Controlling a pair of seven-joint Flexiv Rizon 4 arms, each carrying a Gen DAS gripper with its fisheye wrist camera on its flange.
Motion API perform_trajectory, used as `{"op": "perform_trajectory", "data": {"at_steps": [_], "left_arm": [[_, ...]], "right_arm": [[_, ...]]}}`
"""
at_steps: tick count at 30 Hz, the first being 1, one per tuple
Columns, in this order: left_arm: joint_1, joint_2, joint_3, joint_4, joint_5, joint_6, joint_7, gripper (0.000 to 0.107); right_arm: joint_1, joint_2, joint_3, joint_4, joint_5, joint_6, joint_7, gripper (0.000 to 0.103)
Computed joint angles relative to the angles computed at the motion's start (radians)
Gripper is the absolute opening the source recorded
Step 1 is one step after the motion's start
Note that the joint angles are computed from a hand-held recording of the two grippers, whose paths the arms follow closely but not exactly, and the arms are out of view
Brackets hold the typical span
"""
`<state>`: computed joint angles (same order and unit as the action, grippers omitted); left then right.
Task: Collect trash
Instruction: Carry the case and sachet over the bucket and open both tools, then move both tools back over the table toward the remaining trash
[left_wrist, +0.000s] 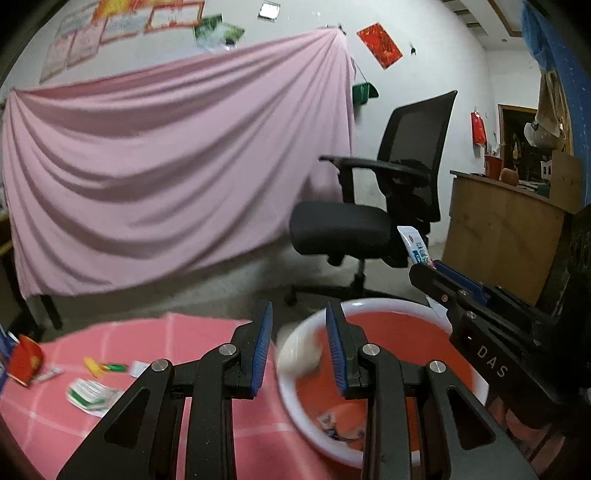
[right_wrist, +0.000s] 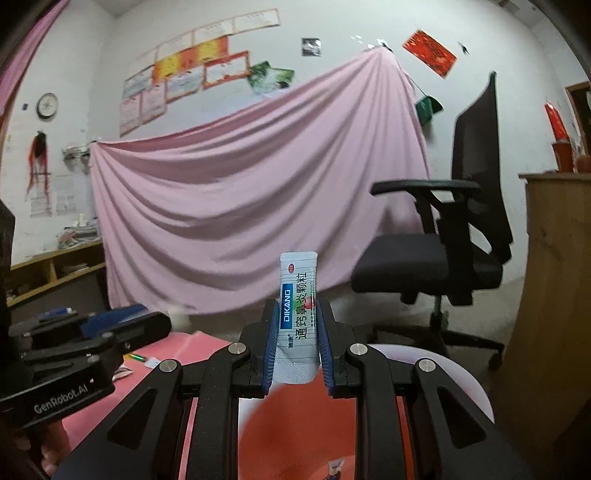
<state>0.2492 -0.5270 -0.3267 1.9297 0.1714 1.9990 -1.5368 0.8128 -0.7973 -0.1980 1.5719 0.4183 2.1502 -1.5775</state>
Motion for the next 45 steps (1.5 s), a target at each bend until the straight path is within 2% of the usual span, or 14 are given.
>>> {"op": "perform_trajectory", "data": {"at_steps": [6, 8, 9, 13, 16, 20, 21, 24, 29, 32, 34, 37, 40, 45], "left_arm": [[0.02, -0.023, -0.069, -0.045, -0.023, -0.098, 0.032, 0.025], [0.05, -0.02, -0.103, -0.031, -0.031, -0.103, 0.041, 0.026], [0.049, -0.021, -0.105, -0.032, -0.042, -0.108, 0.045, 0.026], [0.057, -0.008, -0.102, -0.007, -0.068, -0.105, 0.048, 0.027], [0.059, 0.0, -0.096, 0.0, -0.088, -0.1, 0.041, 0.036], [0.081, 0.018, -0.091, 0.025, -0.088, -0.066, 0.008, 0.045], [0.081, 0.029, -0.079, 0.032, -0.091, -0.057, -0.004, 0.047], [0.028, 0.061, 0.012, 0.051, -0.115, -0.022, -0.034, 0.054], [0.006, 0.102, 0.101, 0.09, -0.113, 0.043, -0.099, 0.067], [0.006, 0.128, 0.148, 0.119, -0.105, 0.09, -0.144, 0.077], [0.021, 0.139, 0.162, 0.132, -0.081, 0.111, -0.175, 0.082], [0.033, 0.151, 0.199, 0.156, -0.057, 0.174, -0.221, 0.101], [0.045, 0.158, 0.232, 0.176, -0.027, 0.236, -0.267, 0.101], [0.033, 0.169, 0.297, 0.197, -0.036, 0.264, -0.265, 0.101]], "right_arm": [[-0.004, 0.005, -0.033, 0.005, 0.016, -0.082, 0.052, 0.019], [0.003, 0.007, -0.052, 0.013, 0.012, -0.104, 0.083, 0.027], [0.007, 0.006, -0.061, 0.019, 0.009, -0.104, 0.097, 0.034], [0.037, 0.003, -0.108, 0.031, 0.006, -0.11, 0.141, 0.039], [0.052, 0.0, -0.131, 0.036, 0.002, -0.109, 0.164, 0.047], [0.072, -0.002, -0.154, 0.036, 0.003, -0.093, 0.178, 0.052], [0.076, -0.003, -0.159, 0.033, 0.007, -0.088, 0.178, 0.055], [0.093, -0.006, -0.165, 0.017, 0.034, -0.052, 0.172, 0.077], [0.105, -0.012, -0.144, -0.029, 0.074, -0.012, 0.114, 0.081], [0.119, -0.023, -0.134, -0.066, 0.105, 0.007, 0.069, 0.088], [0.126, -0.033, -0.125, -0.092, 0.129, 0.027, 0.042, 0.103], [0.128, -0.046, -0.101, -0.136, 0.149, 0.055, 0.003, 0.103], [0.124, -0.056, -0.069, -0.173, 0.145, 0.072, -0.037, 0.103], [0.112, -0.075, -0.012, -0.228, 0.122, 0.085, -0.107, 0.103]]}}
